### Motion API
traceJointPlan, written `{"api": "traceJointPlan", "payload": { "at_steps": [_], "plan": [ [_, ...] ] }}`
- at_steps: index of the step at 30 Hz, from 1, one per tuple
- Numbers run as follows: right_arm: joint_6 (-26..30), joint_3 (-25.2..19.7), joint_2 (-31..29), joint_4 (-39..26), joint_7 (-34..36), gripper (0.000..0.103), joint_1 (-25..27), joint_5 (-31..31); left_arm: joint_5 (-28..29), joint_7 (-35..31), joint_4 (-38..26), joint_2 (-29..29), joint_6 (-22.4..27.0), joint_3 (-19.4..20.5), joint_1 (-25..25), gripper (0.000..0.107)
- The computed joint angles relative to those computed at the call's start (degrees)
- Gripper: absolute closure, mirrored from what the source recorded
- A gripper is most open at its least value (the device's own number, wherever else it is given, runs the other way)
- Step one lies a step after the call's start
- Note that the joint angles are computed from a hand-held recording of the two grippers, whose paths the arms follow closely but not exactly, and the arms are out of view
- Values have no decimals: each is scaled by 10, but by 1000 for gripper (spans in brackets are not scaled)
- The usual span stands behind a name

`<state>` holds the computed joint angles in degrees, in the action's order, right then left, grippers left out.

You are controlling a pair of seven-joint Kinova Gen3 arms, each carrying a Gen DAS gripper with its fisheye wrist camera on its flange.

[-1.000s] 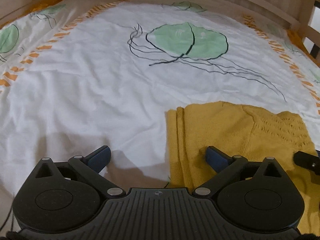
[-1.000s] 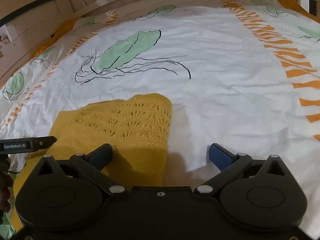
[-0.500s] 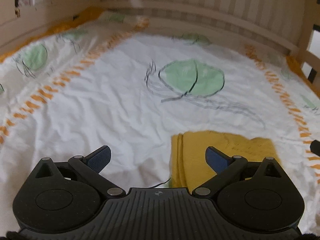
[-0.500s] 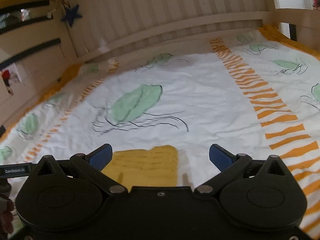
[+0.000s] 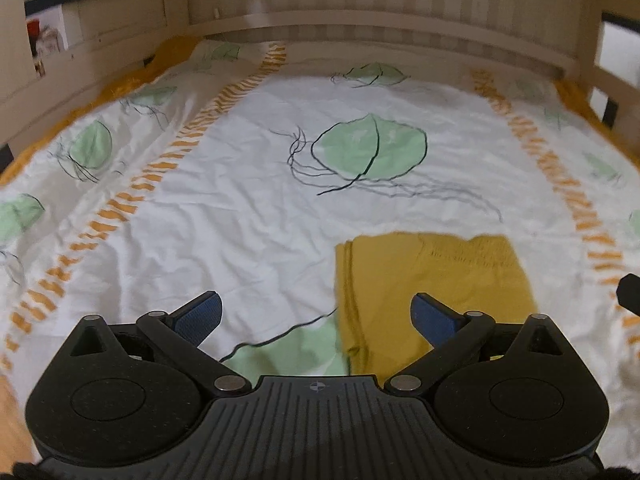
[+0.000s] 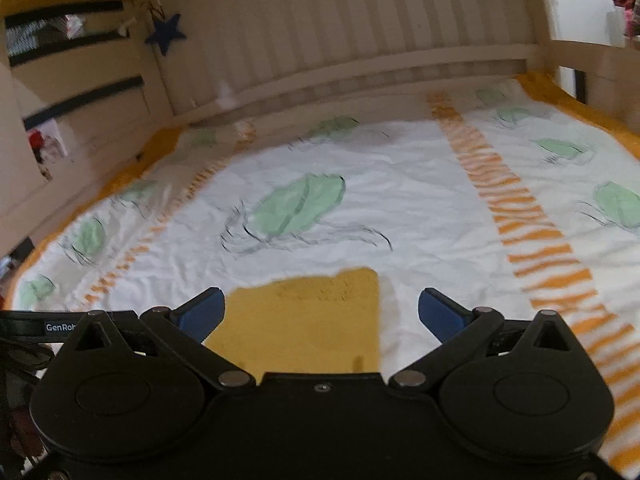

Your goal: Fold small clothes

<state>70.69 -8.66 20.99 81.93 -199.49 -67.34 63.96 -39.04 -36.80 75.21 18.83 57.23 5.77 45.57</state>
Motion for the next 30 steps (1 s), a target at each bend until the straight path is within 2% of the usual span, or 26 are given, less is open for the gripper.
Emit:
{"api": "traceJointPlan", "payload": {
  "at_steps": [2, 5, 11, 15, 21, 30],
  "plan": [
    [25, -3, 11, -34, 24, 0, 2, -42, 2, -10, 6, -3, 3, 5, 3, 5],
    [19, -4, 11, -41, 38, 0, 10, -87, 27, -20, 21, -11, -4, 14, -5, 5],
    [59, 4, 31, -72, 60, 0, -5, -143, 71, -42, 40, -19, 0, 26, -16, 6],
    [39, 3, 27, -62, 56, 0, -9, -163, 91, -43, 47, -21, 9, 31, -17, 6],
    [32, 5, 31, -61, 56, 0, -15, -183, 86, -36, 48, -17, 38, 33, -6, 6],
    [30, 8, 34, -64, 67, 0, -18, -198, 126, -56, 58, -22, 36, 40, -25, 6]
  ]
}}
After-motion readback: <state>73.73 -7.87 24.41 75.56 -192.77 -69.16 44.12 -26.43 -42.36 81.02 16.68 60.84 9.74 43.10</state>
